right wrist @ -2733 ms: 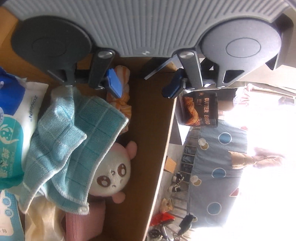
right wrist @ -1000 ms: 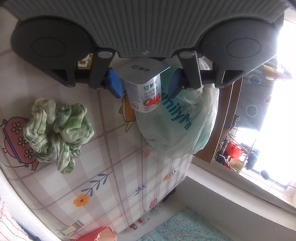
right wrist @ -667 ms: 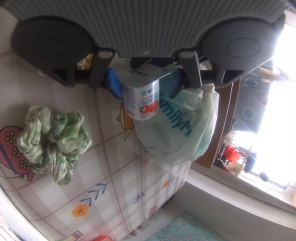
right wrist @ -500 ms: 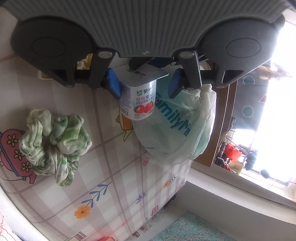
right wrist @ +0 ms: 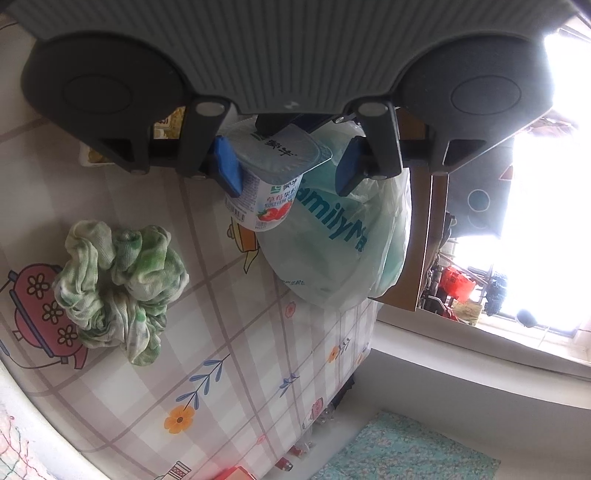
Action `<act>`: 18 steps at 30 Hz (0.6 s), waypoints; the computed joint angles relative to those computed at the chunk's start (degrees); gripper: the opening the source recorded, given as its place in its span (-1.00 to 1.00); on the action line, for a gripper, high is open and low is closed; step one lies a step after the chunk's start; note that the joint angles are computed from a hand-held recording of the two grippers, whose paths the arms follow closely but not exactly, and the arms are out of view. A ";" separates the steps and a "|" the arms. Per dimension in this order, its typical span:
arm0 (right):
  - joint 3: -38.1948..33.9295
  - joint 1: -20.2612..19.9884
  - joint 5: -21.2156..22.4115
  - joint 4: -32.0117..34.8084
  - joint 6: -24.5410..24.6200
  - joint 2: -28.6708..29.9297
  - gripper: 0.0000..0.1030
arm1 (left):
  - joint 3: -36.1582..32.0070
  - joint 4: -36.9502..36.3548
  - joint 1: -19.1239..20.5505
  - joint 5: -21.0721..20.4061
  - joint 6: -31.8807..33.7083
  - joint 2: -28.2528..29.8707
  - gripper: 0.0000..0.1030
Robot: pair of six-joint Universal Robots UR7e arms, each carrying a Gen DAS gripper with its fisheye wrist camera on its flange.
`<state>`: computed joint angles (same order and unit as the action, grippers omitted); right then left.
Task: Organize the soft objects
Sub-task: 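Grasp the white yogurt cup with the left gripper while the right gripper grasps it, then lift the yogurt cup and carry it toward the box with both grippers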
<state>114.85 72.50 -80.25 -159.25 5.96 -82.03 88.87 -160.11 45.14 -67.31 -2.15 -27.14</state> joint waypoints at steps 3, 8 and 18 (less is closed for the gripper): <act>-0.17 -0.29 0.62 -0.09 0.90 -0.04 0.08 | -0.95 1.19 0.42 -1.15 -1.07 -0.06 -0.62; -0.78 -0.30 -0.10 0.11 1.81 0.28 0.08 | -1.95 1.10 0.68 -1.81 -2.24 0.18 -0.61; -0.26 0.45 -1.92 -0.65 2.88 -0.19 0.08 | -1.67 -0.21 0.26 -1.93 -0.73 0.04 -0.61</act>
<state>114.60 72.95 -82.16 -159.90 8.84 -82.22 87.20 -160.32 45.40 -69.23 -2.88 -27.10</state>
